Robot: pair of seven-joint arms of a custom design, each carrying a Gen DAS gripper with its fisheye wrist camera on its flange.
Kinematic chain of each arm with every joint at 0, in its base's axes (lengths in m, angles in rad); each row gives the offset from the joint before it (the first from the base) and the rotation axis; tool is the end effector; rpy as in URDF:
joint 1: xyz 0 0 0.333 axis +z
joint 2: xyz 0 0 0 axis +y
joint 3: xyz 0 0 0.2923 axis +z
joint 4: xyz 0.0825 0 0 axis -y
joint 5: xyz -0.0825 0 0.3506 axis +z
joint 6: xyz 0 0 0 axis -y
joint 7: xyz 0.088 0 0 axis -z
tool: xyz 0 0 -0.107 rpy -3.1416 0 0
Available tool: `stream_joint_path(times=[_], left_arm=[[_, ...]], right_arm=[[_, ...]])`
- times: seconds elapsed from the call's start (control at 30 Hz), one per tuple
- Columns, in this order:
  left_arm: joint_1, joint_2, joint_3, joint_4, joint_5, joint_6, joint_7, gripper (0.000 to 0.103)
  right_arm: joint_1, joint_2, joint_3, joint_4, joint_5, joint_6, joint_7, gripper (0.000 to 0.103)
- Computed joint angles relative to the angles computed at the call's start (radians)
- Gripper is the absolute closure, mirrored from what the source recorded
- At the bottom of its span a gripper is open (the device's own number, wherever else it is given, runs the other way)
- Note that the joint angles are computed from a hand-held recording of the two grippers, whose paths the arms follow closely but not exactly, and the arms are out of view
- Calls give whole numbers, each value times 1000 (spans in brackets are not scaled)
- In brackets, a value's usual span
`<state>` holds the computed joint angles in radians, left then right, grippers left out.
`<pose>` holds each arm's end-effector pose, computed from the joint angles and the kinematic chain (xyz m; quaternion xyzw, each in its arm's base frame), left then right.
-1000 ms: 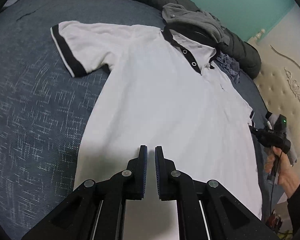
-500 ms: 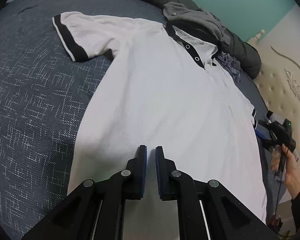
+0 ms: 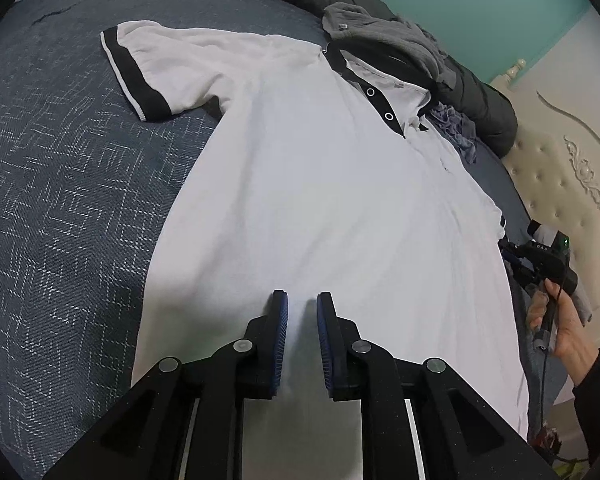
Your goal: Fold clothes
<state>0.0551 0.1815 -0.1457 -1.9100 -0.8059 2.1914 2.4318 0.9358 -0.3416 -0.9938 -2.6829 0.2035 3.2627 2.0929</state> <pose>0.5783 -0.0750 0.4164 0.4815 -0.8057 0.3324 0.0924 0.4380 -0.0488 0.3820 -0.3118 0.8666 -0.0485 0.3866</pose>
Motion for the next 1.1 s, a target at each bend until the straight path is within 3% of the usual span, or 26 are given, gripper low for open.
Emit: stream_joint_path(times=[0.1,0.37,0.5,0.57,0.6,0.63,0.7,0.77,0.8,0.83,0.9,1.03,1.1], left_arm=[[-1,-2,0,-2,3,3,2,87],[0,6,1,5,4,-2,3,87],[2,10,0,10,5,-5,2,87],[3,12,0,12,7,-8,0,87],[4,11,0,13,7,-11,0,87],[5,10,1,14,8,-15,-2,87],[7,12,1,19,6,-24,-4,87],[9,14,2,21,6,-27,-6,87],[9,14,1,22,6,-28,-7,87],[9,14,1,22,7,-28,-8,87],[9,15,1,24,8,-30,-9,87],[11,18,1,27,7,-33,-7,87],[11,20,1,29,6,-35,-6,87]], right_arm=[[-47,5,17,-2,-17,3,-9,94],[-145,79,94,68,14,-95,-91,94],[-45,87,17,109,109,-135,-184,90],[-94,91,64,107,103,-179,-158,73],[-145,87,116,94,96,-173,-149,67],[-230,81,204,75,71,-166,-121,53],[-353,55,321,38,-28,-151,-34,47],[-337,12,338,6,63,-129,-106,47],[-282,-15,297,-4,88,-126,-140,47],[-217,-41,247,-10,112,-126,-187,50],[-161,-43,212,-1,140,-158,-238,63],[-64,-34,149,17,211,-209,-328,97],[-76,-17,165,23,233,-213,-343,100]])
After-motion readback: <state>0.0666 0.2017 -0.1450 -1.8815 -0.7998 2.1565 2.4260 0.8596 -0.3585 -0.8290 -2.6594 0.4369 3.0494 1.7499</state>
